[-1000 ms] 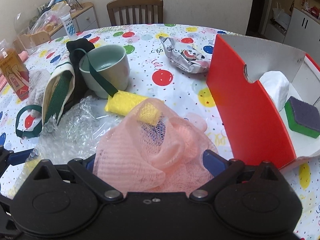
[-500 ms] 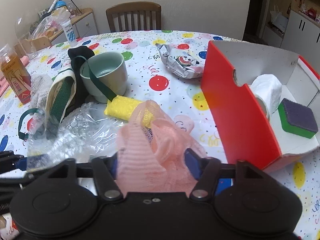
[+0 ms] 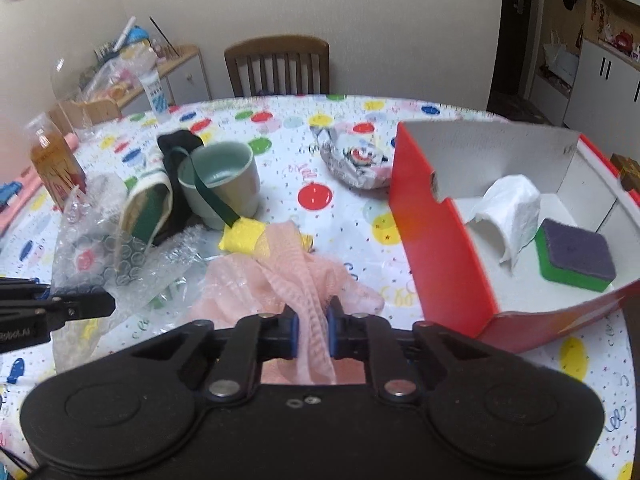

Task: Organize soft objects
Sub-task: 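Grasp the pink mesh puff with the right tool while the left tool grasps the bubble wrap, then carry the bubble wrap with the left tool while the right tool carries the puff into the box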

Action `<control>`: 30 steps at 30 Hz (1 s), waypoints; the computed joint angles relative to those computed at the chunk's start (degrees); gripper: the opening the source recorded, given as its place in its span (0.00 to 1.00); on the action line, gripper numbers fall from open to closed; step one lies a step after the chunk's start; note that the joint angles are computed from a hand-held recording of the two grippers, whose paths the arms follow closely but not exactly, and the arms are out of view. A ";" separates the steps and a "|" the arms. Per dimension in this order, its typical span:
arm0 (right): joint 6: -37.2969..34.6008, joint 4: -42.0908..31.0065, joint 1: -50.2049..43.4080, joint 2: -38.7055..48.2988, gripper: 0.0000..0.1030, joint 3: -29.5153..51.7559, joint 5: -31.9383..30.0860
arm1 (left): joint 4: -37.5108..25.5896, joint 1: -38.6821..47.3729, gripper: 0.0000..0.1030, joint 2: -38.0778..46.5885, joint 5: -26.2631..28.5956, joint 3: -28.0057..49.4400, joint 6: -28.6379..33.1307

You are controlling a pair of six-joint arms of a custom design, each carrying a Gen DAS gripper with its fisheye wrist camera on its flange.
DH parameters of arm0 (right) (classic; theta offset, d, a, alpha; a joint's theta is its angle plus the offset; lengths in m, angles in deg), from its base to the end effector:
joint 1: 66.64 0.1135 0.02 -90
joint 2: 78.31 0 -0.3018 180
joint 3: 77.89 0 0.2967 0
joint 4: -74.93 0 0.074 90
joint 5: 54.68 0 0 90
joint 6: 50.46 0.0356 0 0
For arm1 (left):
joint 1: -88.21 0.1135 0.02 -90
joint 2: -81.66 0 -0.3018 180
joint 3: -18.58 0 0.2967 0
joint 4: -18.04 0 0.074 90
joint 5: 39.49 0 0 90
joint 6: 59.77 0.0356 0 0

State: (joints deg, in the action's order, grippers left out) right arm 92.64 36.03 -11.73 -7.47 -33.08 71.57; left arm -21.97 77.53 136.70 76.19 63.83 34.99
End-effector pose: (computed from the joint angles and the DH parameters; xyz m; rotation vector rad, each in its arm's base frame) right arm 0.1501 0.1770 0.1753 0.1358 2.3862 -0.0298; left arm 0.2015 -0.0537 0.2294 0.5212 2.3533 -0.5921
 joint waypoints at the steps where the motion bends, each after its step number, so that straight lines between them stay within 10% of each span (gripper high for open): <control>1: 0.32 -0.87 0.72 -1.29 0.10 -0.16 0.72 | -0.46 -0.06 0.09 -0.28 0.14 0.37 -0.28; 30: -3.04 -26.82 4.40 -37.96 0.08 3.90 11.49 | -8.09 -12.43 0.06 1.49 -0.01 20.75 -14.22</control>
